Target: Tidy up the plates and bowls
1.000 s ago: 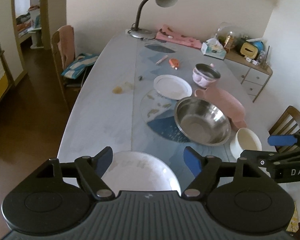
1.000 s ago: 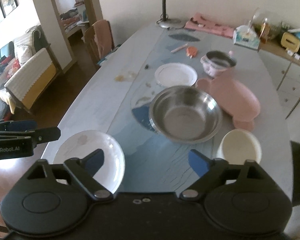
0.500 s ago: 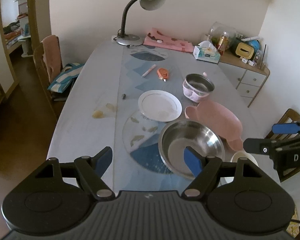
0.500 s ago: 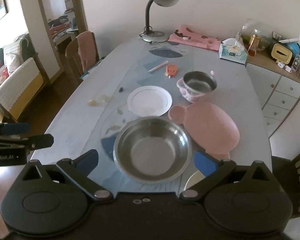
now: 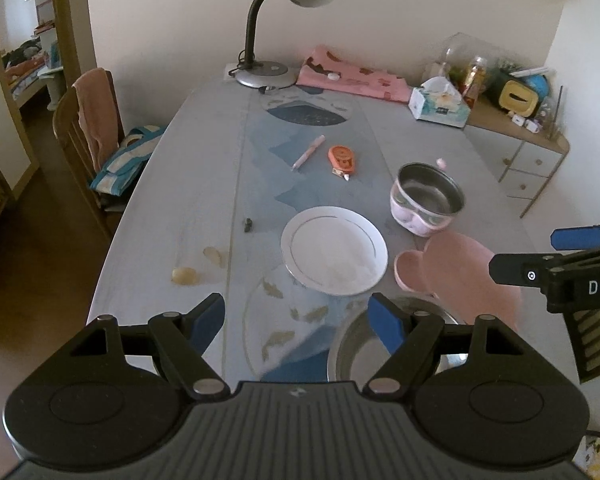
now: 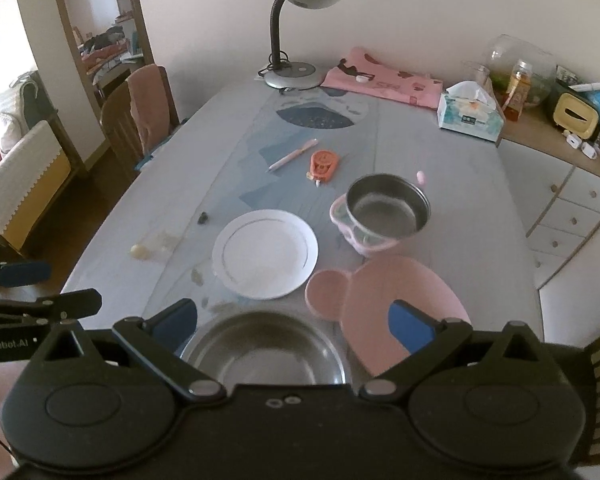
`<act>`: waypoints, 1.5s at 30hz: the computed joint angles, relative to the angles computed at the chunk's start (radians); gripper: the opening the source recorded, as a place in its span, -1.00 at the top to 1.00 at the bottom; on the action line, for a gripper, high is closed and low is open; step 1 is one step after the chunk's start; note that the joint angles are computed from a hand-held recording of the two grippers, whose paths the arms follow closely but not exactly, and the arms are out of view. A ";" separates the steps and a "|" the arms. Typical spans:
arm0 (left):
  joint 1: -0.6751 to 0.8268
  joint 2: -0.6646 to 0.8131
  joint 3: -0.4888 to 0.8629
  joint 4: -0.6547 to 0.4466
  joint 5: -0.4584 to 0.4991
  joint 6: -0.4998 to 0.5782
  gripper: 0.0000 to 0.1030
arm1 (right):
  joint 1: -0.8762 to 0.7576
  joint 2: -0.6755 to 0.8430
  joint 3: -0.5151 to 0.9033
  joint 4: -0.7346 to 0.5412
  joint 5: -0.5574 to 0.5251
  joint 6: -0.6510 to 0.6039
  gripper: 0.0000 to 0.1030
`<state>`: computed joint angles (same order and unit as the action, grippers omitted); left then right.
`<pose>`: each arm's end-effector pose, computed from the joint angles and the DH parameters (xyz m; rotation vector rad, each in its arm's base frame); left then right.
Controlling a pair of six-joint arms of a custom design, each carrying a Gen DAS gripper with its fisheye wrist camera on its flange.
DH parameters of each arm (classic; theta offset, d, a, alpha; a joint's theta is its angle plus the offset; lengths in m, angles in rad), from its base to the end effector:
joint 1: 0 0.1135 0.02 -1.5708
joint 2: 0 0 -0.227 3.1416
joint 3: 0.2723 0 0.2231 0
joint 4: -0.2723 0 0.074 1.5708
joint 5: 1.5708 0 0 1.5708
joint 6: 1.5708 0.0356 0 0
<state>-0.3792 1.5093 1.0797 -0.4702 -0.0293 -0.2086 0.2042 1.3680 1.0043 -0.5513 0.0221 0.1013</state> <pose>0.2740 -0.1081 0.2193 0.1989 2.4747 -0.2160 0.2580 0.0526 0.2286 -0.1186 2.4855 0.1016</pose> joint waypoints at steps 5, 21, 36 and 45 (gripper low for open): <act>-0.003 0.172 0.119 0.024 -0.010 0.001 -0.52 | -0.046 0.185 0.113 0.039 -0.038 -0.033 -0.98; 0.056 0.695 0.563 -0.034 0.007 -0.025 -0.52 | -0.112 0.746 0.540 0.019 -0.132 -0.034 -0.76; 0.075 1.067 1.016 -0.193 0.028 -0.055 -0.28 | -0.149 1.075 0.884 -0.098 -0.176 -0.017 -0.48; 0.086 1.209 1.230 -0.286 0.079 -0.080 0.22 | -0.150 1.146 0.973 -0.119 -0.202 -0.032 -0.39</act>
<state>-0.2935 2.7183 2.3101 -0.7561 0.0497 -0.2889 0.0546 2.5142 1.9769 -0.6706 -0.1798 0.0694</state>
